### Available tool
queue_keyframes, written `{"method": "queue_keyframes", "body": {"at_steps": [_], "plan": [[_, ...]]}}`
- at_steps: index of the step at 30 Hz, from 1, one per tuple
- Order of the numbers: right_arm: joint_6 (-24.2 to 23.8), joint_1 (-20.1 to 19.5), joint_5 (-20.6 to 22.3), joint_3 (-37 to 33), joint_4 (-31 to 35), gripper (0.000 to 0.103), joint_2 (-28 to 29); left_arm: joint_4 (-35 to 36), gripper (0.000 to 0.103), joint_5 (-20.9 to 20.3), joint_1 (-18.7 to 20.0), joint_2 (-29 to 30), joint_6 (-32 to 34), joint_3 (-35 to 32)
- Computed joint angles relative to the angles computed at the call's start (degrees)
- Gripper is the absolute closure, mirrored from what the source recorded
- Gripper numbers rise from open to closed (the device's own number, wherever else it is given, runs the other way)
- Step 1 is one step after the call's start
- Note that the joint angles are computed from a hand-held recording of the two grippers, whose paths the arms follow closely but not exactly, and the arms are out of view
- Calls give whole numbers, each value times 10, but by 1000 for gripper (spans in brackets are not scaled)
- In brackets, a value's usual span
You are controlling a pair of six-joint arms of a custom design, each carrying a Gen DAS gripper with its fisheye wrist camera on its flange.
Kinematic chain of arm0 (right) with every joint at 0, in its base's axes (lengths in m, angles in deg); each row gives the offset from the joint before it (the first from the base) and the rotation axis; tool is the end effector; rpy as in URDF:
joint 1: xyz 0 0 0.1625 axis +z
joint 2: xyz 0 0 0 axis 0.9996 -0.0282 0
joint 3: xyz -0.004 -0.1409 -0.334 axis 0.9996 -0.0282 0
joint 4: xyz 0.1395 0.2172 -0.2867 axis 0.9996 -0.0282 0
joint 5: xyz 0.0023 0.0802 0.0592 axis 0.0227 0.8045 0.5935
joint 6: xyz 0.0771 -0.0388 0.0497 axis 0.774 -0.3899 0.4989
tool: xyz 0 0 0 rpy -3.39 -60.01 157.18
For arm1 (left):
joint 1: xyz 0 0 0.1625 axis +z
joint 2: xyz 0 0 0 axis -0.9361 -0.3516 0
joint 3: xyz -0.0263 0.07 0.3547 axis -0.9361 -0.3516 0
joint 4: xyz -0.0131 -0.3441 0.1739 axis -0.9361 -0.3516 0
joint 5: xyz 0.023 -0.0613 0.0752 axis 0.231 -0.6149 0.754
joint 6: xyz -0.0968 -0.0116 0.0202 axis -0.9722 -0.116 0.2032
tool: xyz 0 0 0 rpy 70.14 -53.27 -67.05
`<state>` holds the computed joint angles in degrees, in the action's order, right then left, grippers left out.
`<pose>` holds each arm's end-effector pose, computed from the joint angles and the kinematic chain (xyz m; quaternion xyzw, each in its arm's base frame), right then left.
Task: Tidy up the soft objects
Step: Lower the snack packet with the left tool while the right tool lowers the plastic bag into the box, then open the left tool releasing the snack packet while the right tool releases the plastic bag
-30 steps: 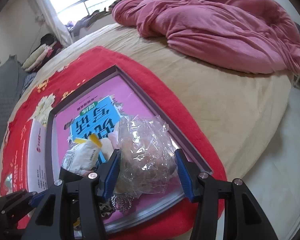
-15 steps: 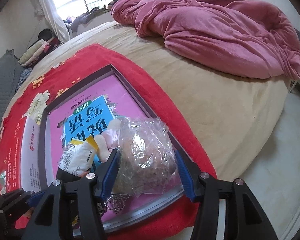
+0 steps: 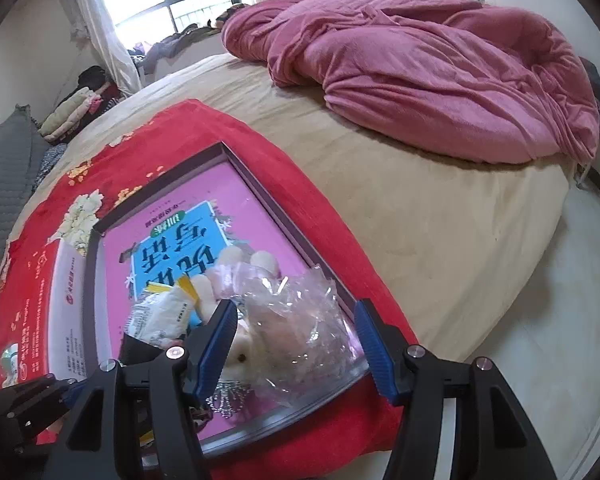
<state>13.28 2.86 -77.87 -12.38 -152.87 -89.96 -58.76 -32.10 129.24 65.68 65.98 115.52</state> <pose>0.1066 -0.7930 0.1414 0.1590 -0.9079 0.2654 0.2827 -0.2205 -0.7716 -0.0007 0.0621 0.9357 -0.2068 0.2791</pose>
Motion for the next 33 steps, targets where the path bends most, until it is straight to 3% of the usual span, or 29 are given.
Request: {"method": "queue_keyframes", "body": {"at_steps": [12, 22, 29, 33], "plan": [[-13, 6, -2, 15, -22, 42, -12, 1, 59, -6, 2, 0, -2, -3], [4, 4, 3, 33, -31, 41, -28, -9, 58, 3, -3, -6, 3, 11], [19, 3, 10, 41, -35, 40, -36, -24, 48, 14, -8, -13, 12, 22], [17, 4, 13, 47, -39, 40, -40, -34, 47, 16, -8, -21, 11, 33]]}}
